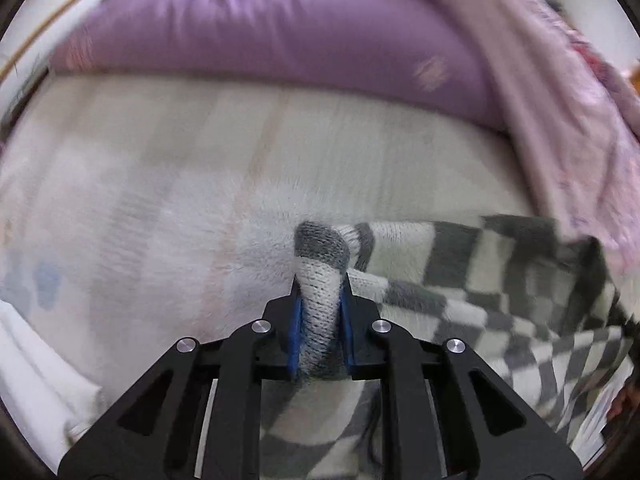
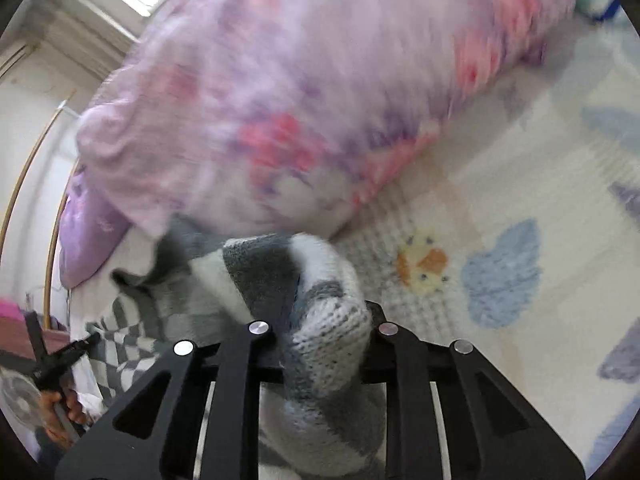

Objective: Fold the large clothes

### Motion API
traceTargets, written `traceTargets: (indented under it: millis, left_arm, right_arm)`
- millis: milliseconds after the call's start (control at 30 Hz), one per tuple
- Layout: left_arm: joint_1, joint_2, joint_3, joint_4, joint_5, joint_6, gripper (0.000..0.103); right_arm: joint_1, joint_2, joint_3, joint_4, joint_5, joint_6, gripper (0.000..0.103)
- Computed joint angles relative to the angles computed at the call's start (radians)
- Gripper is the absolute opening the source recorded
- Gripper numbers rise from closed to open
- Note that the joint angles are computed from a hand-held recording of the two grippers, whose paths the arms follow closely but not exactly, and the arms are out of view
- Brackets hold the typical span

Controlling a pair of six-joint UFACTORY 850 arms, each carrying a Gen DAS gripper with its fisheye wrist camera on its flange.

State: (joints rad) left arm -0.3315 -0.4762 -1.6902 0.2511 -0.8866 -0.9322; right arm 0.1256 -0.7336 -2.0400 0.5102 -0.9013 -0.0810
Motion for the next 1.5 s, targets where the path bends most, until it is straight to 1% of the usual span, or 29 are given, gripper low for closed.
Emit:
traceTargets:
  millis: [67,133,233,300,367,433,467,567,633,700,733,767,833,900,933,967,1000,1033,1100,1133,1167,1200,1233,1300,1367,1400,1433,1467,1500]
  left_arm:
    - [-0.025,0.090,0.075,0.049,0.052,-0.054,0.015]
    - [-0.068,0.187,0.146,0.120,0.074,-0.144,0.015]
    - [-0.142,0.291,0.219,0.221,0.043,-0.253,0.015]
    - [-0.207,0.370,0.279,0.274,-0.003,-0.338,0.015]
    - [-0.269,0.445,0.336,0.287,-0.057,-0.404,0.015]
    - [-0.313,0.489,0.372,0.262,-0.097,-0.443,0.015]
    - [-0.349,0.524,0.404,0.243,-0.122,-0.488,0.015]
    - [-0.440,0.601,0.514,0.189,-0.171,-0.594,0.015]
    - [-0.506,0.640,0.587,0.125,-0.209,-0.670,0.016]
    - [-0.553,0.661,0.649,0.066,-0.211,-0.736,0.018]
    - [-0.560,0.667,0.676,0.013,-0.199,-0.741,0.019]
    - [-0.564,0.682,0.716,-0.069,-0.156,-0.732,0.018]
    - [-0.591,0.698,0.751,-0.129,-0.161,-0.758,0.018]
    - [-0.655,0.735,0.771,-0.066,-0.151,-0.921,0.022]
    - [-0.676,0.744,0.770,-0.040,-0.156,-0.981,0.033]
    - [-0.708,0.751,0.763,-0.005,-0.176,-1.065,0.052]
    - [-0.734,0.756,0.759,0.028,-0.184,-1.133,0.058]
    - [-0.755,0.764,0.758,0.063,-0.163,-1.186,0.059]
    - [-0.762,0.766,0.759,0.079,-0.113,-1.200,0.060]
    - [-0.754,0.754,0.755,0.088,-0.075,-1.187,0.067]
    - [-0.745,0.743,0.752,0.091,-0.059,-1.177,0.073]
    - [-0.734,0.730,0.751,0.089,-0.041,-1.165,0.075]
    - [-0.712,0.709,0.752,0.074,-0.003,-1.138,0.080]
    - [-0.676,0.693,0.772,0.023,0.035,-1.096,0.080]
    - [-0.626,0.669,0.789,-0.066,0.068,-1.000,0.080]
    - [-0.615,0.656,0.787,-0.082,0.074,-0.978,0.080]
    - [-0.603,0.639,0.784,-0.095,0.076,-0.959,0.077]
    - [-0.584,0.616,0.779,-0.150,0.065,-0.903,0.047]
    - [-0.566,0.606,0.784,-0.210,0.083,-0.838,0.027]
  right_arm:
    - [-0.008,0.093,0.099,0.061,0.048,-0.089,0.017]
    - [-0.012,0.185,0.194,0.097,0.079,-0.157,0.017]
    - [-0.025,0.329,0.335,0.157,0.104,-0.232,0.017]
    - [-0.026,0.425,0.426,0.188,0.108,-0.252,0.017]
    - [-0.038,0.528,0.525,0.204,0.101,-0.268,0.017]
    - [-0.057,0.641,0.625,0.229,0.059,-0.272,0.017]
    - [-0.068,0.705,0.682,0.214,0.040,-0.270,0.017]
    - [-0.078,0.826,0.797,0.142,-0.020,-0.215,0.018]
    - [-0.070,0.897,0.884,0.079,-0.035,-0.166,0.019]
    - [-0.073,0.954,0.977,0.034,-0.084,-0.105,0.024]
    - [-0.069,0.977,1.018,-0.021,-0.101,-0.043,0.030]
    - [-0.067,0.991,1.043,-0.058,-0.113,-0.002,0.032]
    - [-0.103,1.026,1.104,-0.036,-0.152,0.049,0.032]
    - [-0.116,1.057,1.123,-0.030,-0.175,0.084,0.035]
    - [-0.112,1.075,1.123,-0.049,-0.175,0.111,0.041]
    - [-0.110,1.087,1.120,-0.070,-0.179,0.145,0.058]
    - [-0.113,1.098,1.116,-0.095,-0.188,0.197,0.065]
    - [-0.126,1.114,1.120,-0.100,-0.197,0.231,0.067]
    - [-0.196,1.159,1.151,-0.016,-0.206,0.258,0.067]
    - [-0.244,1.182,1.175,0.048,-0.216,0.286,0.067]
    - [-0.273,1.197,1.193,0.089,-0.218,0.307,0.067]
    - [-0.311,1.217,1.222,0.168,-0.222,0.315,0.068]
    - [-0.326,1.222,1.244,0.231,-0.226,0.317,0.068]
    - [-0.315,1.219,1.285,0.323,-0.197,0.331,0.068]
    - [-0.306,1.207,1.306,0.387,-0.155,0.336,0.068]
    - [-0.295,1.195,1.315,0.417,-0.133,0.336,0.068]
    - [-0.284,1.183,1.316,0.417,-0.121,0.352,0.068]
    - [-0.276,1.170,1.320,0.427,-0.108,0.356,0.061]
    - [-0.263,1.145,1.312,0.412,-0.100,0.352,0.046]
